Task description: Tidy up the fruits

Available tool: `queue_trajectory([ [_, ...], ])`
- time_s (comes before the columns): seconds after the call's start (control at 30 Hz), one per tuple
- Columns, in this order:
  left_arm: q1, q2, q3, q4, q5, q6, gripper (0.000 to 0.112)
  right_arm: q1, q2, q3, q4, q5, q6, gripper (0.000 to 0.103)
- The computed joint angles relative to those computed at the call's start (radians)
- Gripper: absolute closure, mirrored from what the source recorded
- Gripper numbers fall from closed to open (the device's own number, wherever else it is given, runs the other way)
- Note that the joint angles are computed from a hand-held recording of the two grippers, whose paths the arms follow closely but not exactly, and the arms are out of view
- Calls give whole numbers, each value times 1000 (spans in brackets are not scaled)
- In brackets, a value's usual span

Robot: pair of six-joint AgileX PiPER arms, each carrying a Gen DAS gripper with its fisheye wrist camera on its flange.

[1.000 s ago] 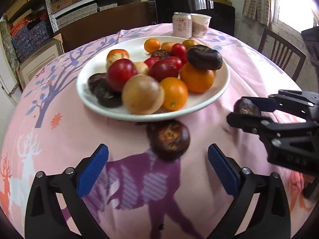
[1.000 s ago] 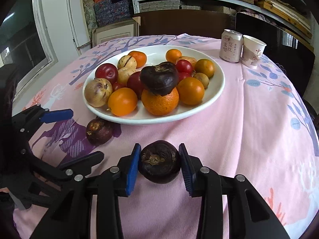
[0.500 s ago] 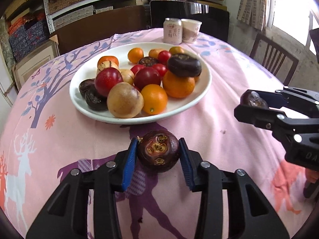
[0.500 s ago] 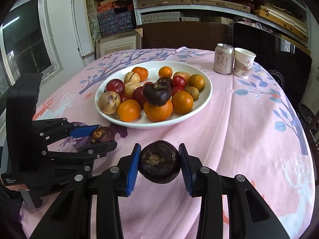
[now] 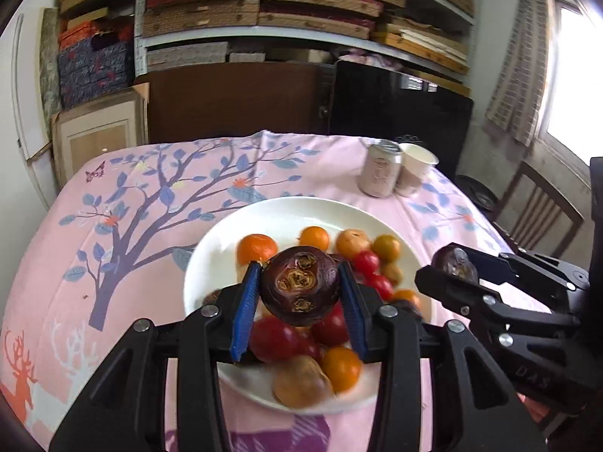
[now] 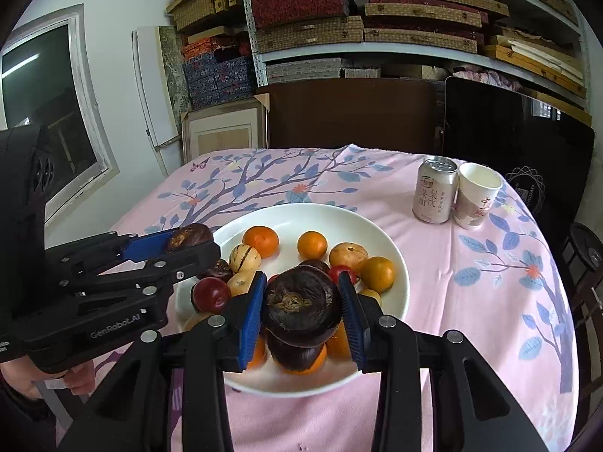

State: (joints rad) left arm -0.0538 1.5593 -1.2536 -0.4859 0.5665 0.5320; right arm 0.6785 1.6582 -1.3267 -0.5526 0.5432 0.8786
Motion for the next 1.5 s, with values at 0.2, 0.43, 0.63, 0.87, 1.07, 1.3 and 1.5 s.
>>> queue_trajectory([
  [0.2, 19, 83, -89, 51, 15, -39, 72, -52, 110, -94, 131, -8, -102, 64],
  [0.43, 37, 27, -15, 150, -60, -169, 14, 27, 86, -79, -108, 166, 140, 9],
  [0.63, 117, -122, 128, 62, -33, -50, 14, 189, -43, 95, -354, 383, 527, 4],
  [0.87, 152, -360, 349, -115, 28, 149, 14, 333, -128, 210, -393, 393, 690, 4],
  [1.07, 126, -383, 448, -217, -119, 199, 14, 394, -152, 314, -553, 386, 911, 4],
  [1.3, 84, -387, 506, -129, -232, 190, 14, 379, -156, 347, -577, 368, 920, 4],
  [1.5, 91, -382, 519, -154, -247, 215, 14, 404, -150, 355, -613, 399, 969, 4],
])
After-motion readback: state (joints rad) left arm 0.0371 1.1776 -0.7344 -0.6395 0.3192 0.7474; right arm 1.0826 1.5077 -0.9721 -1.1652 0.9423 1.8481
